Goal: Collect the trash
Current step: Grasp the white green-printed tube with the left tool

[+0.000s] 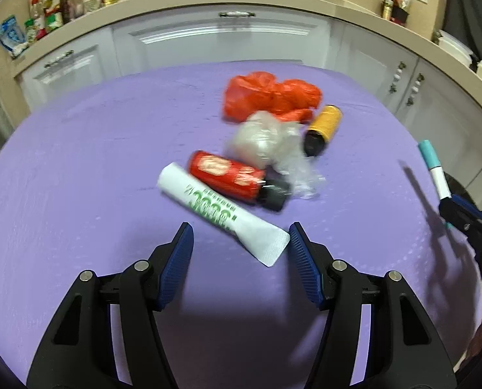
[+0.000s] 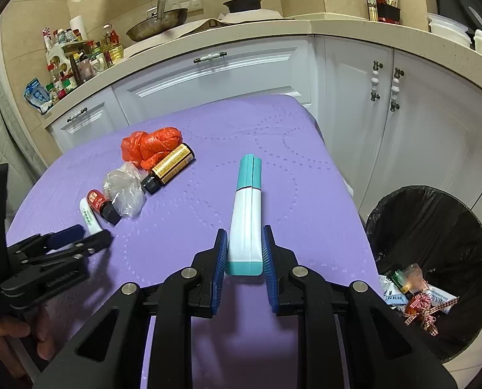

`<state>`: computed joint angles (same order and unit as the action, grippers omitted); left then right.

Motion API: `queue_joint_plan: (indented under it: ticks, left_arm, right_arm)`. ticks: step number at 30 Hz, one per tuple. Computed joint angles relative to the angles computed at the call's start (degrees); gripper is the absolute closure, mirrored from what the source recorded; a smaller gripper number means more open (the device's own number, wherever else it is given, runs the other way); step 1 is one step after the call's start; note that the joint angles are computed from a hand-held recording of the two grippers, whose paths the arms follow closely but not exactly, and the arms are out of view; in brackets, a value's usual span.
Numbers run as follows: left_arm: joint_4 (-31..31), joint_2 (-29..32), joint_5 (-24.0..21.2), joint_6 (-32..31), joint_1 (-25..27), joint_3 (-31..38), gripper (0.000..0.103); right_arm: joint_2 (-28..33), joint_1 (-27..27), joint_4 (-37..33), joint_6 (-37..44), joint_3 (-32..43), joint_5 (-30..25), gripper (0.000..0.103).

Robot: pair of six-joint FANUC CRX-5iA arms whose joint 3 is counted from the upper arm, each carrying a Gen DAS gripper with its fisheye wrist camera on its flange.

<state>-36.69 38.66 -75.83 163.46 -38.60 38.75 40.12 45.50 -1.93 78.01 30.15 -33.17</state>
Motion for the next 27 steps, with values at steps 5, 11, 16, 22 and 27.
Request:
queue_joint_plan:
  ticks: [5,11,16,22,27]
  left_arm:
    - [-0.1,-3.3,0.1,2.4,-0.1,-5.2,0.043]
    - [-0.8,-6.6,-0.6,5.3,-0.4,-9.9,0.043]
    - [-1.9,-7.7,1.3,6.0,-0.4,-11.2,0.043]
    - [-1.1,-7.5,4.7,5.3,0.8,-11.5,0.046]
    - [-0.5,-8.6,7.1,5.4,1.4,-13.3,0.089]
  right_arm:
    - [0.0,0.4,0.1,0.4,0.1,-0.2,0.080]
    - [-0.1,0.8,0.9,-0.1,-0.3,0.0,0.080]
    - [0.3,1.0,1.4,-0.5,0.1,-0.3,0.080]
    - [0.7,1.3,1.4,-0.3,0.9,-1.2,0.080]
    - [0.7,1.3,1.3,-0.2,0.9,-1.2,0.080]
